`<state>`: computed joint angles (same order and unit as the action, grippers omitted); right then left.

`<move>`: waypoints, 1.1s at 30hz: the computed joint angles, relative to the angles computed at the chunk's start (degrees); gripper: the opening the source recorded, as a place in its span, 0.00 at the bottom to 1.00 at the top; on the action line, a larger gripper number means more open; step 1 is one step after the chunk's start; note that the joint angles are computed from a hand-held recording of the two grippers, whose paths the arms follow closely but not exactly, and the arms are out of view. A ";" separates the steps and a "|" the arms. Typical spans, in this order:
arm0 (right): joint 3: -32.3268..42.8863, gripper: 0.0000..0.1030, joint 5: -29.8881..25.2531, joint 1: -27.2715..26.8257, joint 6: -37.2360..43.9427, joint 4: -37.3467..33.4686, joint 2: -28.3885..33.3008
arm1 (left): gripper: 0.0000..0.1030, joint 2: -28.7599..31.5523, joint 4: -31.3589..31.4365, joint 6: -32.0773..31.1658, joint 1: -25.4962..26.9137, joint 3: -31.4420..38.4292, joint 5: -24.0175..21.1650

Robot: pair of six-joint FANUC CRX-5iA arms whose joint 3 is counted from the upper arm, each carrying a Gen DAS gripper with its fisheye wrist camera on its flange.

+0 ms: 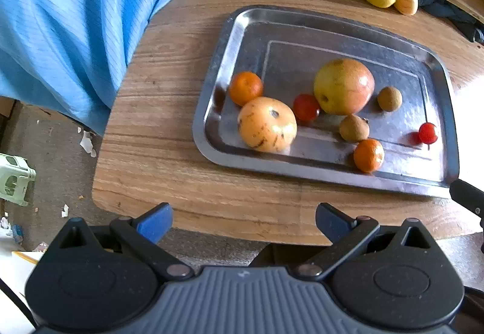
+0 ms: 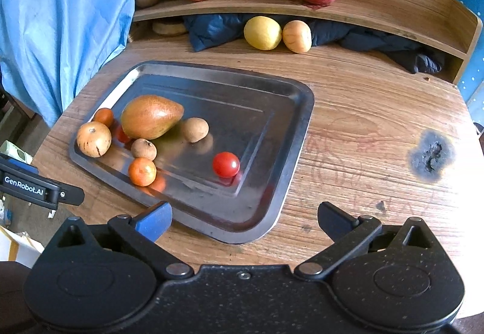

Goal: Organize fruits
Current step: 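Move both open tools back toward the fruits under the shelf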

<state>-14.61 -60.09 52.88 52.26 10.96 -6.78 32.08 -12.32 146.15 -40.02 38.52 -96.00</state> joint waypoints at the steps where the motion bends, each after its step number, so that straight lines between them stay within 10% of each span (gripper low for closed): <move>1: 0.13 0.99 0.17 -0.09 0.19 -0.12 0.10 | 0.99 0.07 -0.20 -0.21 0.08 0.16 -0.18; 33: 7.68 0.99 2.91 -7.53 3.88 -1.90 9.83 | 0.99 10.52 -2.68 -9.09 5.17 16.77 -3.40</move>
